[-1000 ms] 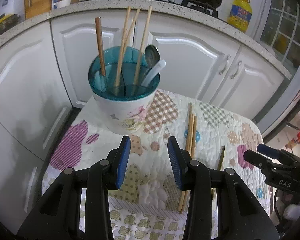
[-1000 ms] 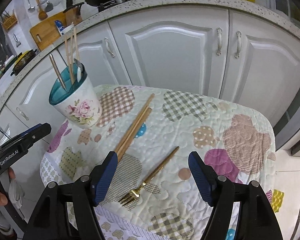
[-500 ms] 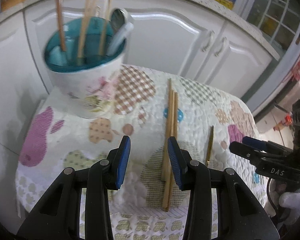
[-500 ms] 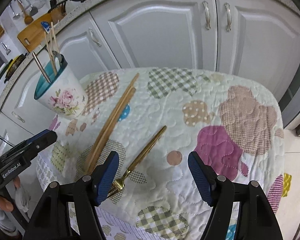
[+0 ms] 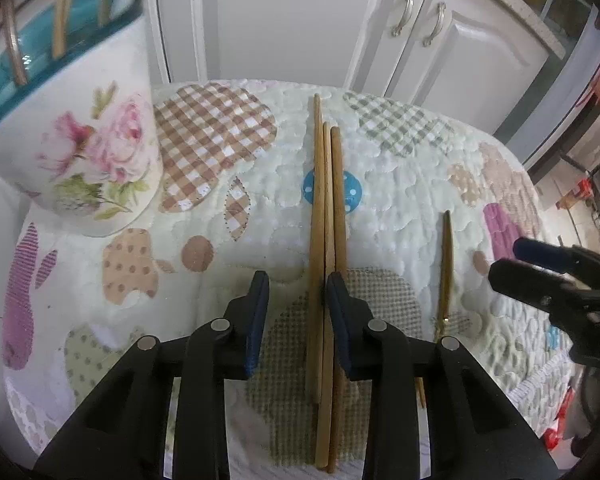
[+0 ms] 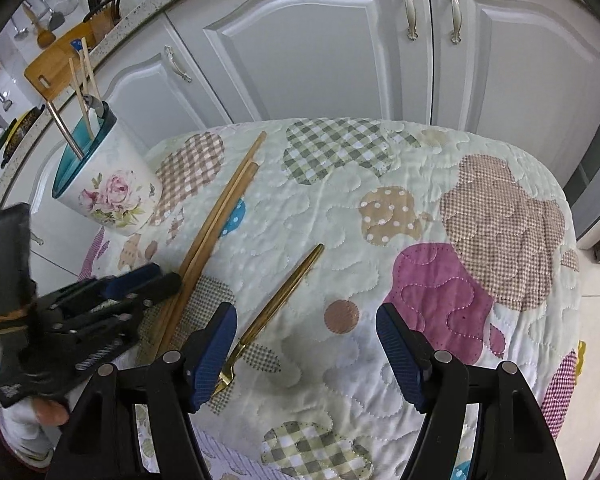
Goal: Organize utensils
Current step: 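Grasp a wooden chopstick with the left gripper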
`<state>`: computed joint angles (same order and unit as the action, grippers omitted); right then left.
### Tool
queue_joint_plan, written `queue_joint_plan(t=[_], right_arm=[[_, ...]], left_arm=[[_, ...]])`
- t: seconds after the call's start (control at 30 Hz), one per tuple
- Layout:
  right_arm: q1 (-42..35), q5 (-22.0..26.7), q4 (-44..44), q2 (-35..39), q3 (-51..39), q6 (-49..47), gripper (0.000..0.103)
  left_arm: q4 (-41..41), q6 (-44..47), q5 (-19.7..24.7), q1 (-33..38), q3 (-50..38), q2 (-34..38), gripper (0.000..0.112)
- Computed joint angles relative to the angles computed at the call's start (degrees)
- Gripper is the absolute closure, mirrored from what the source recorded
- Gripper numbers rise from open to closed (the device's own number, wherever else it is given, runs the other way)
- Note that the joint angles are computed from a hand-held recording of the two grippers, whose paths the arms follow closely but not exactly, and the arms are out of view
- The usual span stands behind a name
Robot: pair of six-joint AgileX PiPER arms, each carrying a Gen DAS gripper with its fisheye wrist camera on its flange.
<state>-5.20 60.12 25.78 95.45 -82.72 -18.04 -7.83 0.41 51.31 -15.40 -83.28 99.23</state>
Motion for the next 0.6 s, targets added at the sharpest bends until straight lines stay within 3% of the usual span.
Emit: queue_joint_plan(t=[0.13,0.23,0.47,0.57,0.6], right_arm=[[0.15,0.12,0.21,1.05,-0.91,0.2,0.033],[0.5,0.18,0.26,1.87,-1.7,0.4,0.033],[1.92,0.63,0.35,4.18,-4.58,0.94,0.033],[3.01,1.02,-0.17,4.97,-6.19,0.55,0.034],[3.31,1.0,-0.17,5.24,-6.62,0.29,0.04]], left_arm=[[1.13,-0.82,-0.5,1.22,-1.75,1.68,0.084],[-2.41,0.41,1.44,3.56,-3.83,3.21,0.084],[1.19,0.4,1.06,0.96,-4.73,4.19,0.085],[0.63,-0.48,0.62,2.21,-5.05,4.77,0.102],[-0.38,0.07,0.5,2.93,-4.83,4.72,0.103]])
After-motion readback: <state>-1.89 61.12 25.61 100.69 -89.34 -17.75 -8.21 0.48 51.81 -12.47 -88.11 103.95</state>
